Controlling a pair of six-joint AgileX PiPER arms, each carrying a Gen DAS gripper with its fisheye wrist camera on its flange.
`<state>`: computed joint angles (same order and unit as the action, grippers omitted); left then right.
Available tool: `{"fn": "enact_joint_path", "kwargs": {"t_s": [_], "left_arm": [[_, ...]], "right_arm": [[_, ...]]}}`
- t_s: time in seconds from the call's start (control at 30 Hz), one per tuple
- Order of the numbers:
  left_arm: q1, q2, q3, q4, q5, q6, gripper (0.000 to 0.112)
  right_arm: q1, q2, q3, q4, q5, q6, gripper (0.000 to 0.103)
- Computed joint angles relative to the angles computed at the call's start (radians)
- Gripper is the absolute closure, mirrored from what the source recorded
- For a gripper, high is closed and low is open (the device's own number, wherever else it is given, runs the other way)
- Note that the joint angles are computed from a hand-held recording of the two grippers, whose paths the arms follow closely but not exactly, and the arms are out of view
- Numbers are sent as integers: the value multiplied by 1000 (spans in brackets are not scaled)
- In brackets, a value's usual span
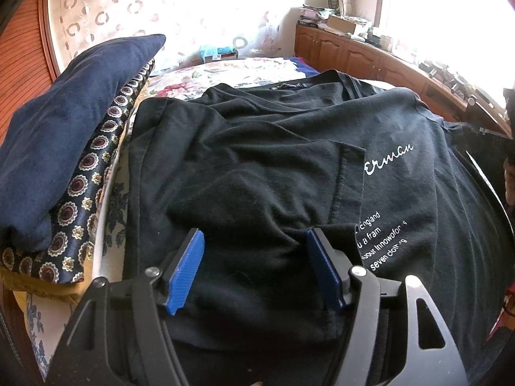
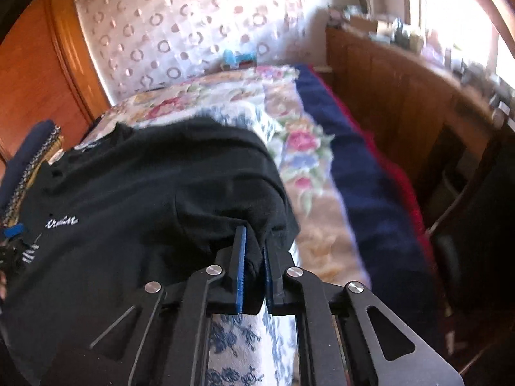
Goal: Fold small clothes
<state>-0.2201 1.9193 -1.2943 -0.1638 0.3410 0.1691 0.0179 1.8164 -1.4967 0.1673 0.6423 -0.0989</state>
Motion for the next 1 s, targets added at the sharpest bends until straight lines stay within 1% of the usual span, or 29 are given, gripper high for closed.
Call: {"fn": "enact_joint_path", "kwargs": {"t_s": [0.07,0.2,0.27,0.33,0.37,0.47,0.57,0.6,0.63,0.67,0.7,0.73,0.77,0.8,0.93,1.0], "left_arm": [[0,0,0,-2,0,1,45],[-5,-2,3,15,-3,-18,45],[-5,-2,3,17,-3,-19,45],[-4,-1,2,13,-2,-14,45],[-3,-2,3,12,-2,-13,45],[-3,-1,2,9,-2,-11,45],[-2,-1,0,8,0,-11,45],[-4,-1,-3,24,3,-28,45],[-5,-2,-5,39,4,-44,45],[-7,-8,-3,63,1,-71,45],[-10,-17,-1,101,-7,-115,45],[-11,-29,1,116,-14,-134,45],[-9,-36,-5,92,-13,-112,45],[-8,-40,-12,75,-10,-96,45],[-21,-52,-50,32,3,-58,45],[-37,-49,-73,21,4,-49,45]], "right_arm": [[29,-15,-8,-74,-34,53,97],[93,-35,-51,-67,-73,-2,97],[142,-31,-82,-62,-72,-38,97],[184,-18,-97,-86,-67,-35,97],[209,3,-113,-74,-49,-51,97],[248,44,-109,-41,-32,-78,97],[256,64,-82,-3,-32,-90,96],[255,66,-68,7,-28,-88,95],[258,61,-58,2,-28,-70,89],[257,54,-47,6,-29,-66,79],[249,37,-27,24,-29,-73,73],[241,13,-3,24,-33,-66,61],[245,-1,6,2,-33,-37,57],[240,-28,30,-30,-33,-4,57],[184,-118,98,-33,-37,9,56],[155,-145,117,-70,-48,44,56]]}}
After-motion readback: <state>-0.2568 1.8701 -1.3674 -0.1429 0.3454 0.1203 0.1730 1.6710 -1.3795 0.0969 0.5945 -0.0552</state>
